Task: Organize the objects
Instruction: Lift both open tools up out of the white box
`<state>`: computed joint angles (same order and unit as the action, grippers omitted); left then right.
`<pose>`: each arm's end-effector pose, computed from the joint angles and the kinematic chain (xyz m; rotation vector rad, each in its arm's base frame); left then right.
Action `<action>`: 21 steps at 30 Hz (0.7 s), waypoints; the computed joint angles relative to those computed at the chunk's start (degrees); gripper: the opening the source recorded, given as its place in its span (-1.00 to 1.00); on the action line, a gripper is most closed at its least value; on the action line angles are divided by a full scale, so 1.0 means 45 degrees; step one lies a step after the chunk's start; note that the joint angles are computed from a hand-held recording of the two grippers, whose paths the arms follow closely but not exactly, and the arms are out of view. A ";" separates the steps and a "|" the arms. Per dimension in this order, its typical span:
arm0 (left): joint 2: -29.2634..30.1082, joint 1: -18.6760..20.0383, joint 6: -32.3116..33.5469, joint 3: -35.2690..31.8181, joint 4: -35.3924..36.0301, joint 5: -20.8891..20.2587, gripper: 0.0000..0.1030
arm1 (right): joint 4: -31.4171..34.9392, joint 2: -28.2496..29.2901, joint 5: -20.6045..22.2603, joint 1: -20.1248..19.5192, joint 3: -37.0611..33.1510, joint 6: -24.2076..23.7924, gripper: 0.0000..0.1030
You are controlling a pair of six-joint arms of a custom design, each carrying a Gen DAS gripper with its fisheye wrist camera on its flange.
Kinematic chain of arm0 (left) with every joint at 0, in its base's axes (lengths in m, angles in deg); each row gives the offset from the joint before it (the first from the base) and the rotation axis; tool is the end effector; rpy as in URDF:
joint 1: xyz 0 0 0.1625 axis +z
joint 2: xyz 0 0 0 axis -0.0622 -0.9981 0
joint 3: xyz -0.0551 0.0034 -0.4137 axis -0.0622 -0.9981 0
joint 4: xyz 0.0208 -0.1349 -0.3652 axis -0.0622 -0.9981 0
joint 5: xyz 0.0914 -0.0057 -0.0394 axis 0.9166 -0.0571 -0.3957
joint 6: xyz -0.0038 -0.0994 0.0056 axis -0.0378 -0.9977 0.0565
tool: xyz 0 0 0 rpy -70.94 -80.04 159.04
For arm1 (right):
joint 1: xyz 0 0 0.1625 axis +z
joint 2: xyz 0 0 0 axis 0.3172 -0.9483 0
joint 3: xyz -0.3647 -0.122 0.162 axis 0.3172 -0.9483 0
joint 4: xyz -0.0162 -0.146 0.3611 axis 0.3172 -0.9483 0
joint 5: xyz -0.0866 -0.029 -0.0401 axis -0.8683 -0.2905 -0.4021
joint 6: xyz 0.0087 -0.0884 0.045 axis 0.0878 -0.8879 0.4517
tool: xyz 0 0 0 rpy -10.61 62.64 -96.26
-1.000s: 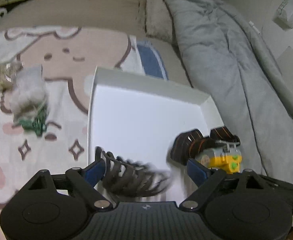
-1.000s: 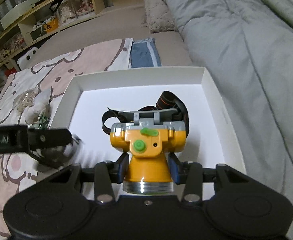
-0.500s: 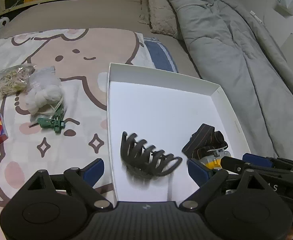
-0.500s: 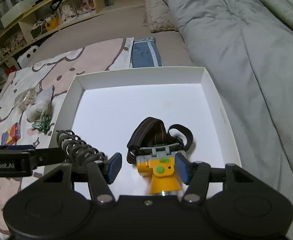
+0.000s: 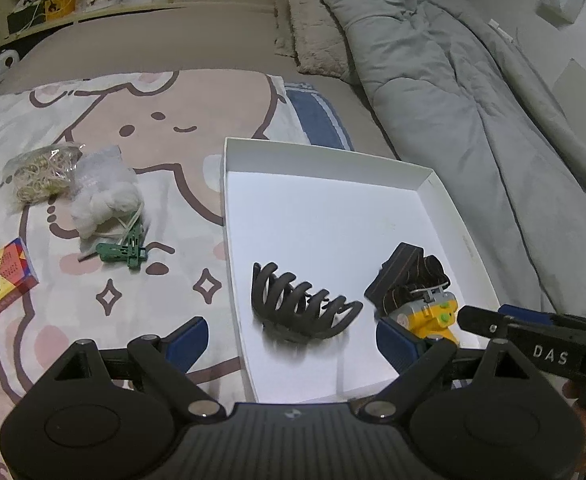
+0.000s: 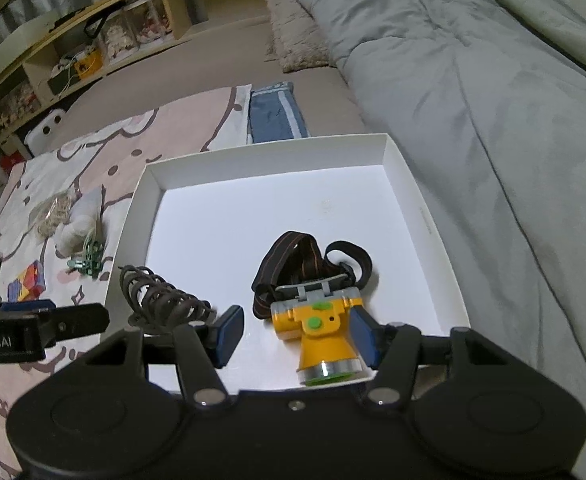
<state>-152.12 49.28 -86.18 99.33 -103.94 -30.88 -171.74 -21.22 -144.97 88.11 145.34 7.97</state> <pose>-0.2071 -0.5211 0.2537 -0.1865 2.3329 -0.9295 0.2846 -0.6371 0.1573 0.8000 -2.5066 0.5157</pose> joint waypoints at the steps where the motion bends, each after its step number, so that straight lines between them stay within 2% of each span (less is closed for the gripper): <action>1: -0.0050 -0.0043 -0.0033 0.0008 0.0146 0.0033 0.77 | 0.0000 0.0000 0.0000 0.0000 0.0000 0.0000 0.15; 7: -0.0356 -0.0252 -0.0444 0.0062 0.1115 0.0189 0.77 | -0.0604 -0.0431 -0.0037 0.0073 0.0681 0.0372 0.26; 11: -0.0559 -0.0410 -0.0960 0.0086 0.1985 0.0406 0.96 | -0.1161 -0.0568 -0.0167 0.0137 0.1047 0.0254 0.51; 18: -0.0857 -0.0561 -0.1445 0.0280 0.2814 0.0661 1.00 | -0.2292 -0.0833 -0.0364 0.0233 0.1759 -0.0120 0.90; 21: -0.0948 -0.0628 -0.1640 0.0439 0.3066 0.0901 1.00 | -0.2725 -0.0857 -0.0468 0.0258 0.1937 -0.0214 0.97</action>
<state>-156.38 46.45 -93.56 101.31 -90.15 -26.83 -184.00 -25.07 -147.08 89.28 154.06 7.01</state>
